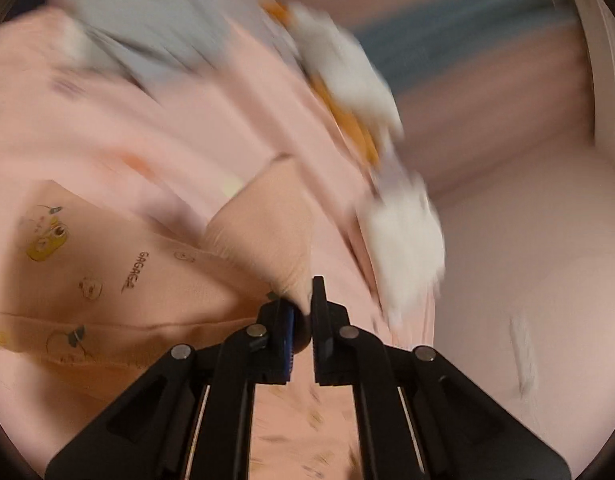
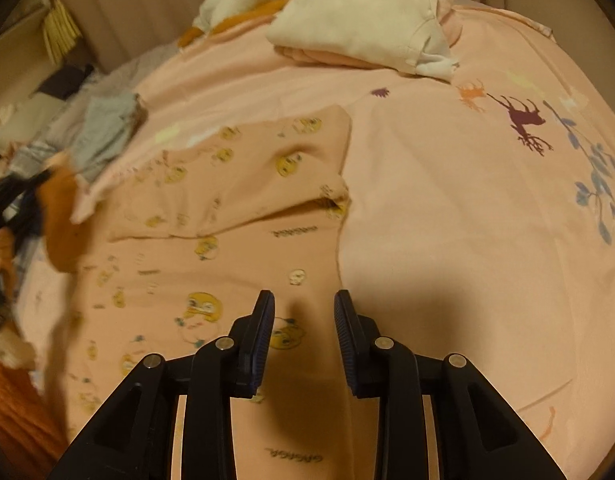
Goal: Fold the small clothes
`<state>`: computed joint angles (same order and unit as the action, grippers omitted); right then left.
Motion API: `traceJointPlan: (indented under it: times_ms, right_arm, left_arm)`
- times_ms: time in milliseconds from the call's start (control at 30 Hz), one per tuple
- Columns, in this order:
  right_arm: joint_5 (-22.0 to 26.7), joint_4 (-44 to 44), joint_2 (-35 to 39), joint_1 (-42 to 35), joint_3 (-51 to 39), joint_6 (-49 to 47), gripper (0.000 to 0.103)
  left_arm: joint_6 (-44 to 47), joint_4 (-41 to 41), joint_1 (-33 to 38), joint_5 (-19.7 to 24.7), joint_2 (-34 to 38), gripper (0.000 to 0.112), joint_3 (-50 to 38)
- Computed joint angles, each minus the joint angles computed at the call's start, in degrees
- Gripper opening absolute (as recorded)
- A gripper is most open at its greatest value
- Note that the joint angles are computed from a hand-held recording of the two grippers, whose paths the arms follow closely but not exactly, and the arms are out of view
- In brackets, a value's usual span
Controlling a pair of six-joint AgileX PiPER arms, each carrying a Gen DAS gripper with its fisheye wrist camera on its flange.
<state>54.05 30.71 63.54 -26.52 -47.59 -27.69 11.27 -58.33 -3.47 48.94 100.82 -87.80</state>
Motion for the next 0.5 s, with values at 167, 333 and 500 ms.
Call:
traceJointPlan:
  times_ms: [167,333,500]
  right_arm:
    - [0.96,1.50,-0.35,-2.05,-0.50,-0.89,0.048]
    - [2.33,4.78,1.49,-3.29,-2.36,-3.45,0.050]
    - [2.07,10.63,10.72,4.67,-9.19,-2.28,0.059]
  left_arm:
    - [-12.43,13.47,-10.58,9.55,9.73,0.065,-13.75]
    - [-17.96,28.24,-8.10,8.40,3.50,0.070,-11.03]
    - [-22.55,51.79,-7.78,0.94,-8.81,0.072,4.08]
